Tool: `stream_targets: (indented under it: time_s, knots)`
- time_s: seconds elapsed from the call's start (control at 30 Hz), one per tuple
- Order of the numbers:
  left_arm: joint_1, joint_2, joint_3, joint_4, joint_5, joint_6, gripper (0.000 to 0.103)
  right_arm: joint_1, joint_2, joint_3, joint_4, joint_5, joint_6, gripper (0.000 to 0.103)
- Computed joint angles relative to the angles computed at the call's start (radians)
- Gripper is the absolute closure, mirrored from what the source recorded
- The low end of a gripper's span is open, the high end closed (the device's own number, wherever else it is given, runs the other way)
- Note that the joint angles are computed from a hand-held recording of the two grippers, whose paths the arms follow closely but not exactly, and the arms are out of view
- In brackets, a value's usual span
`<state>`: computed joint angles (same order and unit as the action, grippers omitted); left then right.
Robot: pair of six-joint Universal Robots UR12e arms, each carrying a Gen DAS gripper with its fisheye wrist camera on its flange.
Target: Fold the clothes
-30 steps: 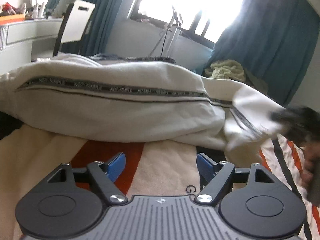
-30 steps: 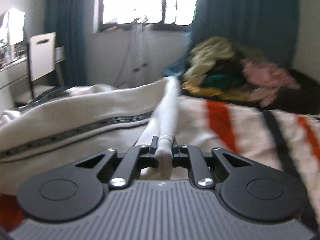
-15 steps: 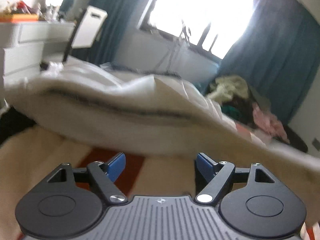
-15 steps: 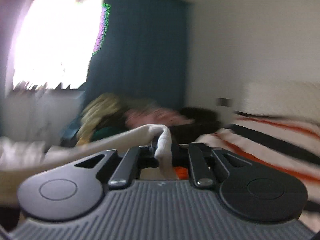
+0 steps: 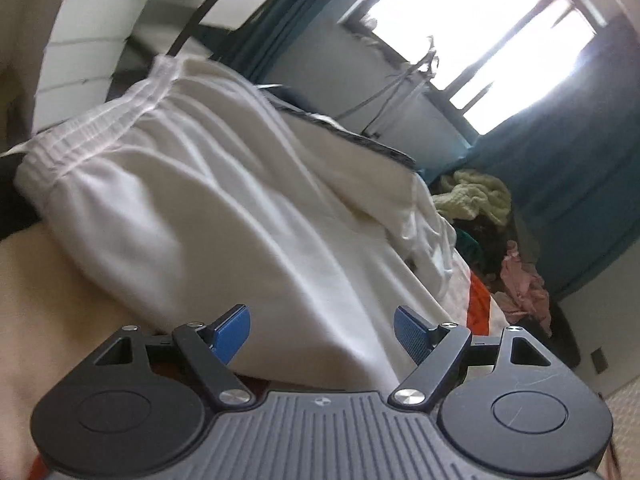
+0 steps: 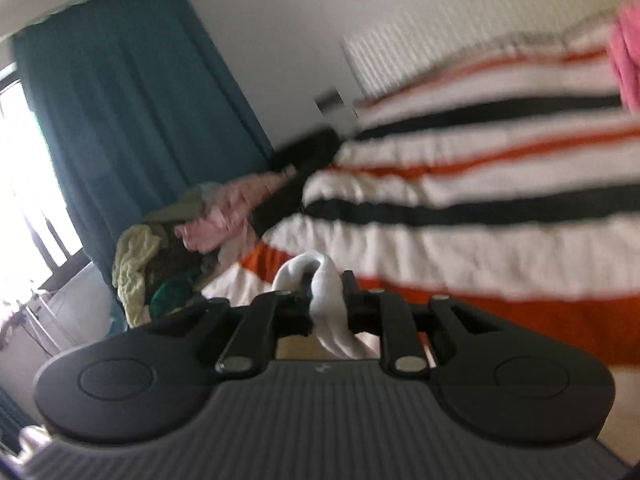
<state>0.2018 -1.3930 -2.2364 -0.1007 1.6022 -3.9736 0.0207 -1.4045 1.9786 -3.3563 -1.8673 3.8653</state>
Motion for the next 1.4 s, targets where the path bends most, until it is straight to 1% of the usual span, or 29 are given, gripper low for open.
stream_targets:
  time_s: [0.03,0.1,0.13,0.17,0.2,0.23,0.27,0.33,0.4,0.43,0.5,0.53,0.6,0.63,0.7,0.77,0.83,0.9,0.93,0.97,1.0,1.07,1.13,1.2,1.23,1.27,1.3,1.33,1.4]
  knots:
    - [0.021,0.015,-0.009,-0.016,-0.031,-0.015,0.022,-0.006,-0.009,0.005,0.021,0.026,0.035,0.083]
    - [0.071,0.047,-0.013,-0.091,-0.117,-0.036,0.022,-0.019,-0.031,0.021,0.055,0.082,0.09,0.071]
    - [0.095,0.061,-0.019,-0.116,-0.152,-0.053,0.022,-0.022,-0.043,0.03,0.066,0.096,0.111,0.061]
    - [0.12,0.074,-0.025,-0.142,-0.188,-0.068,0.022,-0.024,-0.054,0.038,0.073,0.101,0.133,0.044]
    - [0.149,0.086,-0.031,-0.168,-0.227,-0.09,0.022,-0.027,-0.065,0.047,0.077,0.102,0.16,0.035]
    - [0.176,0.1,-0.037,-0.195,-0.258,-0.1,0.022,-0.03,-0.076,0.059,0.072,0.095,0.195,0.019]
    - [0.2,0.109,-0.039,-0.228,-0.275,-0.098,0.022,-0.034,-0.087,0.073,0.063,0.094,0.235,0.016]
    - [0.247,0.126,-0.041,-0.295,-0.305,-0.091,0.022,-0.051,-0.108,0.109,0.021,0.118,0.332,0.016]
    - [0.276,0.139,-0.038,-0.356,-0.272,-0.049,0.022,-0.08,-0.124,0.146,-0.034,0.2,0.437,0.016]
    - [0.285,0.144,-0.042,-0.365,-0.253,-0.051,0.021,-0.09,-0.131,0.161,-0.047,0.242,0.479,0.016]
    - [0.312,0.154,-0.064,-0.352,-0.269,-0.094,0.022,-0.11,-0.137,0.172,-0.046,0.34,0.518,0.016]
    - [0.323,0.154,-0.071,-0.343,-0.295,-0.113,0.021,-0.117,-0.138,0.172,-0.038,0.385,0.52,0.016]
    - [0.343,0.153,-0.085,-0.324,-0.345,-0.149,0.021,-0.114,-0.137,0.158,-0.014,0.434,0.475,0.016]
    - [0.343,0.15,-0.085,-0.32,-0.348,-0.151,0.021,-0.114,-0.13,0.15,-0.015,0.467,0.456,0.016]
    - [0.345,0.144,-0.085,-0.305,-0.358,-0.15,0.02,-0.125,-0.099,0.132,-0.059,0.581,0.445,0.016]
    - [0.35,0.141,-0.088,-0.294,-0.363,-0.155,0.02,-0.132,-0.061,0.107,-0.085,0.682,0.457,0.016]
    - [0.354,0.138,-0.089,-0.289,-0.357,-0.16,0.021,-0.118,-0.035,0.07,-0.029,0.687,0.436,0.017]
    - [0.355,0.133,-0.087,-0.286,-0.344,-0.167,0.021,-0.095,-0.011,0.025,0.059,0.634,0.392,0.017]
    - [0.355,0.13,-0.086,-0.285,-0.337,-0.171,0.021,-0.084,0.003,0.002,0.102,0.601,0.366,0.017]
    - [0.349,0.123,-0.081,-0.287,-0.329,-0.175,0.021,-0.075,0.016,-0.019,0.14,0.57,0.334,0.024]
    - [0.343,0.118,-0.076,-0.289,-0.322,-0.178,0.021,-0.065,0.03,-0.04,0.179,0.534,0.293,0.027]
    - [0.334,0.116,-0.069,-0.297,-0.305,-0.163,0.021,-0.049,0.058,-0.077,0.226,0.458,0.229,0.03]
    - [0.328,0.113,-0.066,-0.295,-0.291,-0.156,0.021,-0.035,0.091,-0.108,0.242,0.377,0.213,0.035]
    - [0.326,0.112,-0.067,-0.29,-0.285,-0.156,0.021,-0.028,0.122,-0.141,0.265,0.329,0.232,0.037]
    - [0.326,0.112,-0.068,-0.287,-0.286,-0.159,0.021,-0.029,0.137,-0.153,0.266,0.323,0.264,0.044]
    - [0.329,0.111,-0.068,-0.283,-0.289,-0.16,0.021,-0.033,0.149,-0.159,0.258,0.33,0.297,0.062]
    - [0.33,0.11,-0.069,-0.279,-0.289,-0.165,0.021,-0.038,0.158,-0.161,0.242,0.341,0.323,0.073]
    - [0.33,0.11,-0.069,-0.275,-0.288,-0.171,0.022,-0.043,0.166,-0.162,0.214,0.353,0.333,0.092]
    - [0.33,0.105,-0.071,-0.262,-0.282,-0.183,0.022,-0.052,0.182,-0.166,0.158,0.378,0.355,0.094]
